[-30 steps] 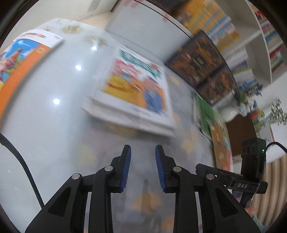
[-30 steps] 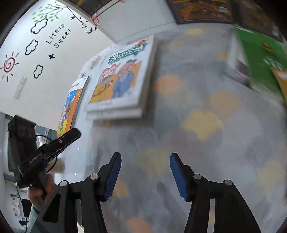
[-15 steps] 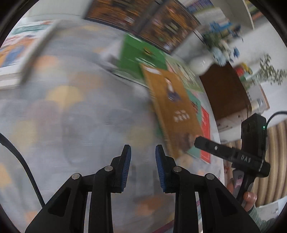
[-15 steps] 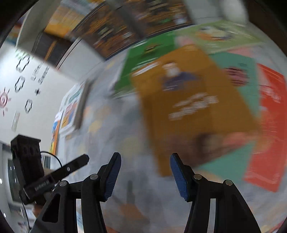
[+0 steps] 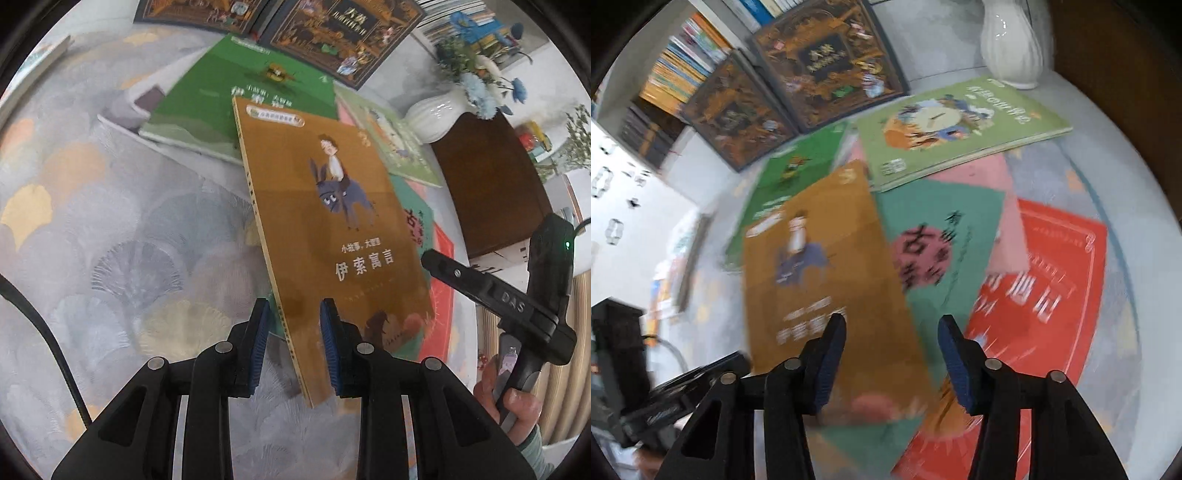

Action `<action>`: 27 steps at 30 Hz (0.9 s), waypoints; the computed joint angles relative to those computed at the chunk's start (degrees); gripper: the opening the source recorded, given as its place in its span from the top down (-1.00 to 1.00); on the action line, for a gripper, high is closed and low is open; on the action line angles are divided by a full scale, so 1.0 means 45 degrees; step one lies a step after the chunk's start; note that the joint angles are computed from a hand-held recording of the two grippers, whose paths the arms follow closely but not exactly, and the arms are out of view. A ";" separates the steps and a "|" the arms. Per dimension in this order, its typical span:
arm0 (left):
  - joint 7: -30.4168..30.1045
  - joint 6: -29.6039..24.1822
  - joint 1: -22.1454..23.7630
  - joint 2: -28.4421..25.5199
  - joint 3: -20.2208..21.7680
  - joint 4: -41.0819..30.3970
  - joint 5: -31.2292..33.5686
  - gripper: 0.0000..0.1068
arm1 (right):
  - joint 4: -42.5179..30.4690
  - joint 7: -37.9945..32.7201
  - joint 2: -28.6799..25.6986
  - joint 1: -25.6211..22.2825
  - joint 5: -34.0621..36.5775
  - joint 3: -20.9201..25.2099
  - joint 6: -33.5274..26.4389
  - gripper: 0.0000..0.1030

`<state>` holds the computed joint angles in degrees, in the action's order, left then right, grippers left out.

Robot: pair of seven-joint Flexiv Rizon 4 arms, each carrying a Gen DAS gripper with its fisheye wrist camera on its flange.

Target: Organize books

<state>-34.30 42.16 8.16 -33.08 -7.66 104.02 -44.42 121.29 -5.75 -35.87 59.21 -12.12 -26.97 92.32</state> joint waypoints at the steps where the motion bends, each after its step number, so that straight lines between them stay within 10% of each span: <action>1: 0.0018 -0.0051 0.0050 -0.0037 -0.0088 0.0018 -0.0196 0.52 | -0.0054 -0.0063 -0.0145 -0.0201 0.0045 0.0139 0.0338 0.05; 12: 0.0788 -0.0460 0.0795 0.0531 0.0119 0.0829 -0.1539 0.50 | -0.0883 -0.0778 -0.0102 -0.1198 -0.0424 0.2123 -0.0083 0.03; 22: 0.1357 0.0771 0.1799 0.1403 0.1559 0.2706 -0.2262 0.50 | -0.4615 -0.2445 -0.1956 -0.3272 -0.1211 0.6184 -0.1122 0.02; 27: 0.1010 0.0486 0.2587 0.1194 0.1580 0.2606 -0.2901 0.50 | -0.5715 -0.2343 -0.2724 -0.2652 -0.1306 0.5615 -0.1123 -0.01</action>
